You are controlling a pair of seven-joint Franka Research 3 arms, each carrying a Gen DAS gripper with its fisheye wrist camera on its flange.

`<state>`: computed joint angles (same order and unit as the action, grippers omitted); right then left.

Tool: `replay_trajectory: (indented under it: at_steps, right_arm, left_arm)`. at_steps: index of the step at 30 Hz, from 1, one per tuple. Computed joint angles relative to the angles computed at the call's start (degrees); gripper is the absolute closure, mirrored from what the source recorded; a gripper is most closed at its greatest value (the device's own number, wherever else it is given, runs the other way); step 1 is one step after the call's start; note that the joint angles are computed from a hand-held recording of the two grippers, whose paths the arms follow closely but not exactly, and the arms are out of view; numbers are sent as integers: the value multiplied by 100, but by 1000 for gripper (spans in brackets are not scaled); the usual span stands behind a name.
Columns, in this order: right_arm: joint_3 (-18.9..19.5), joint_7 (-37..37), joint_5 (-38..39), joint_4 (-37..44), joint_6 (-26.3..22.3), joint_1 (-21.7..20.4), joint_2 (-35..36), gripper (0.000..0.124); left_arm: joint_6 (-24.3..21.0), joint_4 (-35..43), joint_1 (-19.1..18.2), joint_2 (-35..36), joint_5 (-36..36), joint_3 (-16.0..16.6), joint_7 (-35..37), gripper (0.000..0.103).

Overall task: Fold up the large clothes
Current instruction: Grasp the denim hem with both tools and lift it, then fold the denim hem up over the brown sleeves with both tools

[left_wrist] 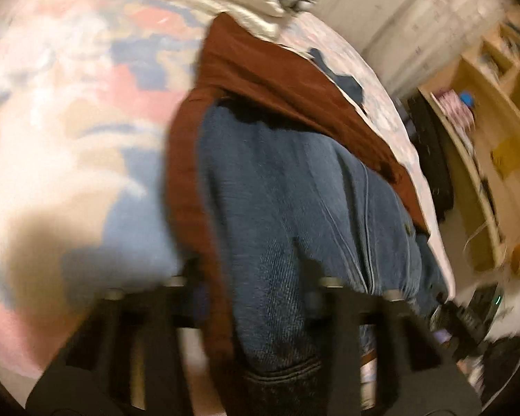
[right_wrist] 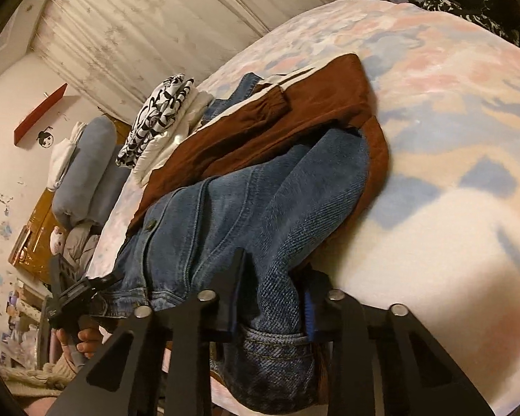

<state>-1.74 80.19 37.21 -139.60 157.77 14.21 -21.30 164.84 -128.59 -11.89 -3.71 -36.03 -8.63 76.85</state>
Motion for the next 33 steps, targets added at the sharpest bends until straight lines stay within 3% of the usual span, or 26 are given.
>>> replay_trajectory:
  at_steps: [2, 4, 6, 10, 17, 23, 28, 33]
  right_arm:
    - [88, 144, -158, 26, -47, -68, -42, 103]
    - [139, 250, -288, 69, -73, -99, -97, 112]
    - [238, 439, -512, 76, -107, -182, -231, 113]
    - [350, 717, -901, 150, -369, -240, -496, 114]
    - [502, 1364, -1451, 272, -1268, -292, -920, 114]
    - [386, 1670, -1280, 564, -1438, -183, -624, 114]
    - [131, 1548, -794, 1308, -1450, -61, 37, 114]
    - [22, 1532, -479, 2823, -1681, -194, 1258, 114]
  left_arm:
    - [-42, -16, 2, -32, 215, 23, -324, 90]
    - [-187, 19, 196, -103, 1492, -147, -1263, 93]
    - [-529, 153, 273, -168, 2360, -186, -1831, 94]
    - [-1180, 366, 240, -421, 2882, -120, -2109, 94]
    - [-2026, 220, 5, -1148, 2504, 180, -1522, 94]
    - [-2479, 749, 16, -809, 1887, 341, -1179, 94]
    - [-2626, 1446, 164, -328, 938, 440, -791, 94]
    - [-2609, 2705, 552, 630, 596, 294, -714, 93]
